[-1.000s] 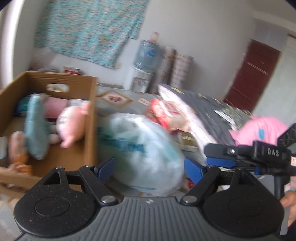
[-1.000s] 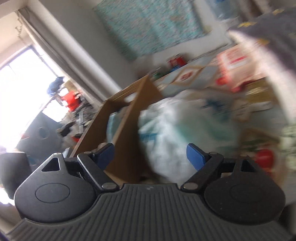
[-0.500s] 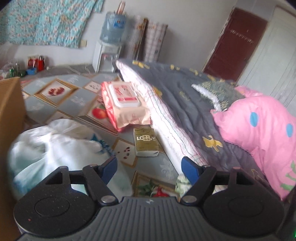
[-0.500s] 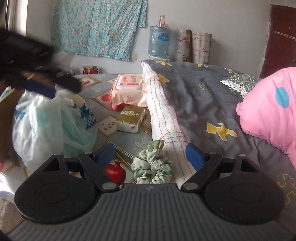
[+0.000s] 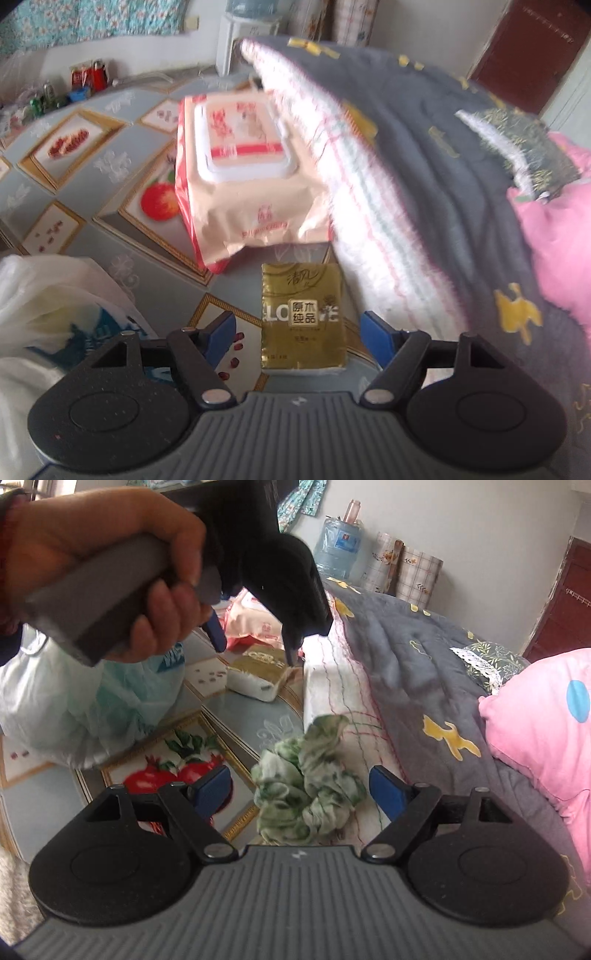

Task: Organize soft objects
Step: 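Grasp the gold tissue pack with the left tool while the right tool grasps the green scrunchie, then carry the tissue pack and scrunchie with both tools over the cardboard box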

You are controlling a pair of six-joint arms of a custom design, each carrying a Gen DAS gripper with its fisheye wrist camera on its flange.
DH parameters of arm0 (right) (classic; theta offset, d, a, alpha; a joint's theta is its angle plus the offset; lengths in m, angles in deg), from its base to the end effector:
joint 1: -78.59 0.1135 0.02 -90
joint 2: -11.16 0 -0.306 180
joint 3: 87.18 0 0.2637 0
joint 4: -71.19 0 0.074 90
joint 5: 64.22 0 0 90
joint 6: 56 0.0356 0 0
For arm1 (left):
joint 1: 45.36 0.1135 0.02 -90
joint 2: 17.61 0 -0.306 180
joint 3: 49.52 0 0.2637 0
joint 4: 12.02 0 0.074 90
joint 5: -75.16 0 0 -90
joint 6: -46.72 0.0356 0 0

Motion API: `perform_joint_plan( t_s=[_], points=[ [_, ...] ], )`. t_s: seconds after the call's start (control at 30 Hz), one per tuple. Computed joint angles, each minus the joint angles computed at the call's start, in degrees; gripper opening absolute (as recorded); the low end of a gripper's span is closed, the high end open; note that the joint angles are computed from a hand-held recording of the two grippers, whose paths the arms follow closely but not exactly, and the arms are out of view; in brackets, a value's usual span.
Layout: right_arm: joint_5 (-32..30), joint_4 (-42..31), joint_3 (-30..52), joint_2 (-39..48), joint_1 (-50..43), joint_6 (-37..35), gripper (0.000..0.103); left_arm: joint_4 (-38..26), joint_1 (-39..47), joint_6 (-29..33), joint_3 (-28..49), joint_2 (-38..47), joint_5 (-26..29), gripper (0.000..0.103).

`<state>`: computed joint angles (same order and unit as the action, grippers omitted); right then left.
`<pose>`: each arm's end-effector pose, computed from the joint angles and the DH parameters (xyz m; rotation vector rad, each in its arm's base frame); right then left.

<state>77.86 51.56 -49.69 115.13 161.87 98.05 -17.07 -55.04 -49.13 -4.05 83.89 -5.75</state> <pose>0.0520 0.2009 0.0730 -0.3376 2.2156 -0.2349 0.2762 -0.0528 0.0991 0.1427 2.6437 -0.3007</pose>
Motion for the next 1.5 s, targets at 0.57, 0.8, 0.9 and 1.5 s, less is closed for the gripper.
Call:
perform_joint_plan(
  t_s=[0.57,0.8,0.9,1.5],
  points=[
    [1.31,-4.67,2.20,2.84,-0.40,1.32,0.032,4.75,1.34,-2.10,-1.31,2.50,1.50,0.053],
    [2.65,-10.85,2.63,-1.94,2.08,6.73,0.017,1.31,3.98,-1.32,-5.88,-9.10,5.86,0.052],
    [2.71,-14.03,2.79,-4.51,4.13,10.58,0.015,-2.51,6.24,-0.42,-7.86,-16.57,8.64,0.052],
    [11.05,-36.56,13.08,-16.96,15.25,23.30,0.015,-81.42,76.78,73.45,9.81,-31.85,48.68,0.052]
  ],
)
